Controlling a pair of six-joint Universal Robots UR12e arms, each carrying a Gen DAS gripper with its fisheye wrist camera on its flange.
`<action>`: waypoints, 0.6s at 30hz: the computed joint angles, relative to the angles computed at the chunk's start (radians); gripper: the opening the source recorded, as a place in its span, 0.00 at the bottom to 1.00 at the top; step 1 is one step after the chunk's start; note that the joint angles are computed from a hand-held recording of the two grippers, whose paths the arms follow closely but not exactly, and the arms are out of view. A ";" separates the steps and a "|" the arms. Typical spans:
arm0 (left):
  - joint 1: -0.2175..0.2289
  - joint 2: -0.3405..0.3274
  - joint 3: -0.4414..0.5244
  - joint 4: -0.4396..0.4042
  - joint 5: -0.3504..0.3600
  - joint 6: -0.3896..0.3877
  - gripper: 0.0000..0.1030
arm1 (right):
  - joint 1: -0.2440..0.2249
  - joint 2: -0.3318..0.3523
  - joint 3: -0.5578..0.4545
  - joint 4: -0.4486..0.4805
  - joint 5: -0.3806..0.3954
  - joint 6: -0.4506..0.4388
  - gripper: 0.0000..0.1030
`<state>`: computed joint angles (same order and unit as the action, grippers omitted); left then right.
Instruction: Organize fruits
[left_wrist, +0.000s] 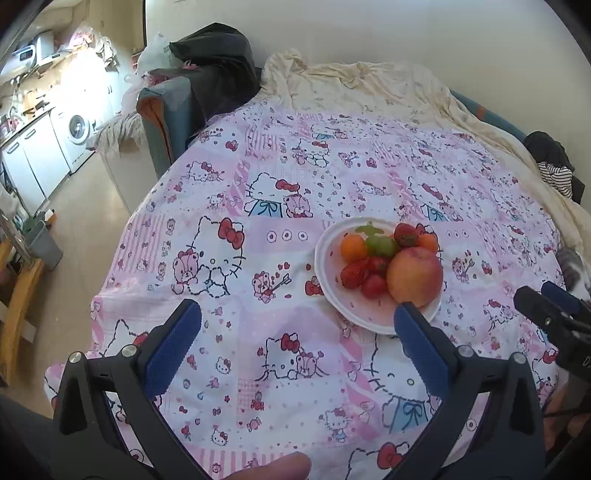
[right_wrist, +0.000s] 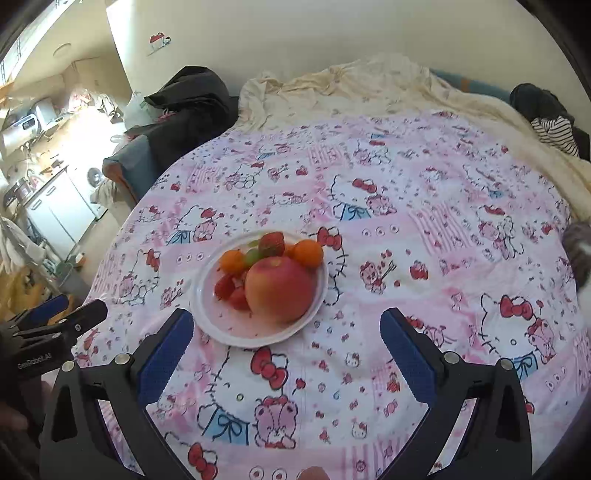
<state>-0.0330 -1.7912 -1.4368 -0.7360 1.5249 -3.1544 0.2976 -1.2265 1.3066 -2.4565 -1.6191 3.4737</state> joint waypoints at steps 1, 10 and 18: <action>-0.001 0.001 -0.003 0.007 0.006 0.006 1.00 | 0.002 0.002 -0.003 0.002 -0.008 -0.004 1.00; 0.003 0.003 -0.006 -0.002 -0.015 0.003 1.00 | 0.020 0.009 -0.005 -0.016 -0.062 -0.045 1.00; 0.000 0.006 -0.010 0.013 -0.018 0.011 1.00 | 0.026 0.012 -0.009 -0.017 -0.082 -0.059 1.00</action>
<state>-0.0325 -1.7856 -1.4466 -0.7228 1.5071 -3.1439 0.3237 -1.2147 1.2973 -2.4738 -1.7015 3.4146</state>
